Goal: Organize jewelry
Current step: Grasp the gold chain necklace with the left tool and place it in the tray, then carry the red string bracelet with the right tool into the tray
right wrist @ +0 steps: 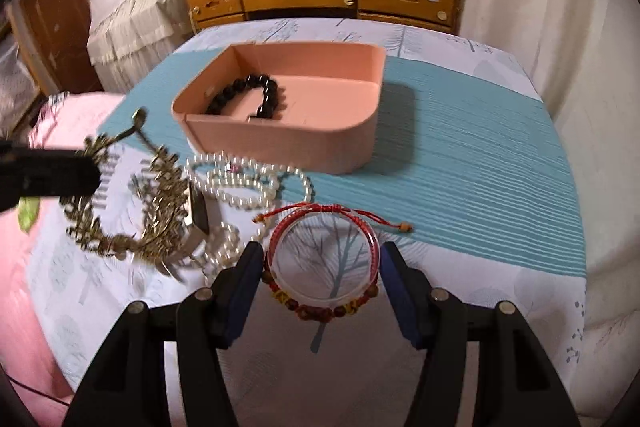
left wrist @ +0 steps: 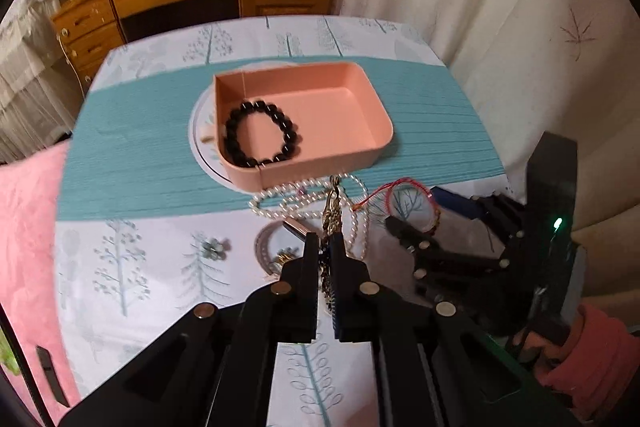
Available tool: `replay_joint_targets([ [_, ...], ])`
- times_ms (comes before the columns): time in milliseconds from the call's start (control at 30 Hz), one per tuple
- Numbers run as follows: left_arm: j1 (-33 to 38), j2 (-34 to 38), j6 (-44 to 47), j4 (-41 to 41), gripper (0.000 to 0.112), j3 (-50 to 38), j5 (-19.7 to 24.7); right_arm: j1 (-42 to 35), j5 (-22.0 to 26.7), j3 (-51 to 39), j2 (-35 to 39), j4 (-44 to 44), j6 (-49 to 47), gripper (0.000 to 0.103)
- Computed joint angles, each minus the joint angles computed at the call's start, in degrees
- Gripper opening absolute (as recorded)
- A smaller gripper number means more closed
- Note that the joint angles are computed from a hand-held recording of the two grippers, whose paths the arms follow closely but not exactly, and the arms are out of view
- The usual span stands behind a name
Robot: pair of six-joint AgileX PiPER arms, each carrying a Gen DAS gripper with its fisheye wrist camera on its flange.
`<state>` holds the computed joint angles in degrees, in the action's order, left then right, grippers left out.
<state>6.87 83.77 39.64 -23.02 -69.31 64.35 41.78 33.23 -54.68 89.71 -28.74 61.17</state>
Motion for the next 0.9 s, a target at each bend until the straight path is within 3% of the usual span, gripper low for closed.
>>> replay_joint_targets([
  [267,2.08,2.35,-1.21,-1.54,0.003,-9.16,1.16,-3.40,1.67,-5.26,-3.38,0.73,-3.53,0.060],
  [467,1.18,4.29,-5.84,-2.46,0.003,-10.93,-6.16,-5.30,0.27,-9.15,-2.70,-4.79,-1.58,0.060],
  [800,-1.82,11.01,-3.97,-10.62,0.004,-10.76,-17.47,-9.09,-9.38,-12.25,1.87,-10.22,2.09,0.060],
  [833,-2.59,11.81,-5.51,-9.40,0.007,-11.08,-18.35,-9.02,-9.91,-12.42,2.72,-11.41,2.85,0.060],
  [867,-3.27,12.64,-7.16,-8.08,0.019,-11.59,-18.91,-8.87,-9.52,-13.12,3.93,-11.54,2.62,0.061],
  [900,-3.74,13.28,-8.19,-7.12,0.039,-11.91,-19.34,-8.96,-9.16,-13.87,4.97,-10.16,1.19,0.061],
])
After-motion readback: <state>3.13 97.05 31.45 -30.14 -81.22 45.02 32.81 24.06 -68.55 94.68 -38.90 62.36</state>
